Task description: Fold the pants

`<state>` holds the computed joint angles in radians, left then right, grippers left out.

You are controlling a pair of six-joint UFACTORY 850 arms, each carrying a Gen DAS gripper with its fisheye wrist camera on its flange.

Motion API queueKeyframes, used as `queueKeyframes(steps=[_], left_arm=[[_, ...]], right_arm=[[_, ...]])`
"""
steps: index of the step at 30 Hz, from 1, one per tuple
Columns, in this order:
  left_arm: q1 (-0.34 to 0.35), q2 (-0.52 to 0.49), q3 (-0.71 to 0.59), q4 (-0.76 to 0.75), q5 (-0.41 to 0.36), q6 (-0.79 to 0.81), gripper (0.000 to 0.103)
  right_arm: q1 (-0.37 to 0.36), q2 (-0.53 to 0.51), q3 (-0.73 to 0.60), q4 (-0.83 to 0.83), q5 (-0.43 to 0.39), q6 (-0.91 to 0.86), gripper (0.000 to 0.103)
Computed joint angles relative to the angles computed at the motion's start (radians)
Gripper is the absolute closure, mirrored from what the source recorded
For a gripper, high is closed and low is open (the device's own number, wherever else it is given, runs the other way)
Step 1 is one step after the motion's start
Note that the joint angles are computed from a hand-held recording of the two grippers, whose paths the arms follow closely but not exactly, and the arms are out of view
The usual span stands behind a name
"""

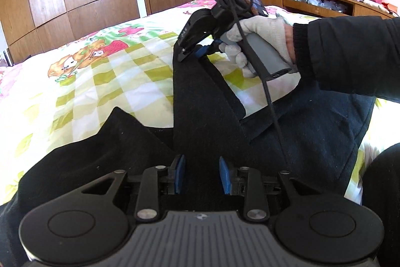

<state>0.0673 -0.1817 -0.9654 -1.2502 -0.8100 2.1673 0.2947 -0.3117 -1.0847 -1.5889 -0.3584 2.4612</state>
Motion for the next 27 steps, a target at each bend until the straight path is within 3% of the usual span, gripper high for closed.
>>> queueKeyframes(steps=[2, 5, 9, 11, 14, 16, 18, 23, 27], left_arm=[[-0.008, 0.01, 0.005, -0.003, 0.012, 0.006, 0.058], [-0.009, 0.03, 0.009, -0.005, 0.008, 0.013, 0.058], [0.008, 0.078, 0.027, -0.028, -0.046, 0.051, 0.058], [0.016, 0.107, 0.045, -0.037, -0.084, 0.072, 0.057], [0.022, 0.145, 0.077, -0.026, -0.143, 0.092, 0.054], [0.009, 0.159, 0.1, 0.006, -0.152, 0.1, 0.049], [-0.018, 0.165, 0.124, 0.046, -0.123, 0.1, 0.049], [-0.075, 0.163, 0.157, 0.137, -0.047, 0.054, 0.049], [-0.094, 0.177, 0.177, 0.124, -0.025, 0.09, 0.049]], right_arm=[[0.003, 0.013, 0.002, -0.003, -0.009, 0.007, 0.098], [0.023, 0.116, 0.076, -0.164, -0.046, 0.203, 0.099], [0.099, 0.384, 0.253, -0.204, -0.169, 0.307, 0.099], [0.184, 0.526, 0.332, -0.086, -0.278, 0.228, 0.099], [0.378, 0.71, 0.428, 0.124, -0.528, 0.131, 0.099], [0.509, 0.777, 0.473, 0.249, -0.697, 0.122, 0.099], [0.583, 0.808, 0.529, 0.373, -0.778, 0.151, 0.099], [0.593, 0.848, 0.69, 0.48, -0.688, 0.404, 0.099], [0.609, 0.848, 0.712, 0.429, -0.703, 0.468, 0.099]])
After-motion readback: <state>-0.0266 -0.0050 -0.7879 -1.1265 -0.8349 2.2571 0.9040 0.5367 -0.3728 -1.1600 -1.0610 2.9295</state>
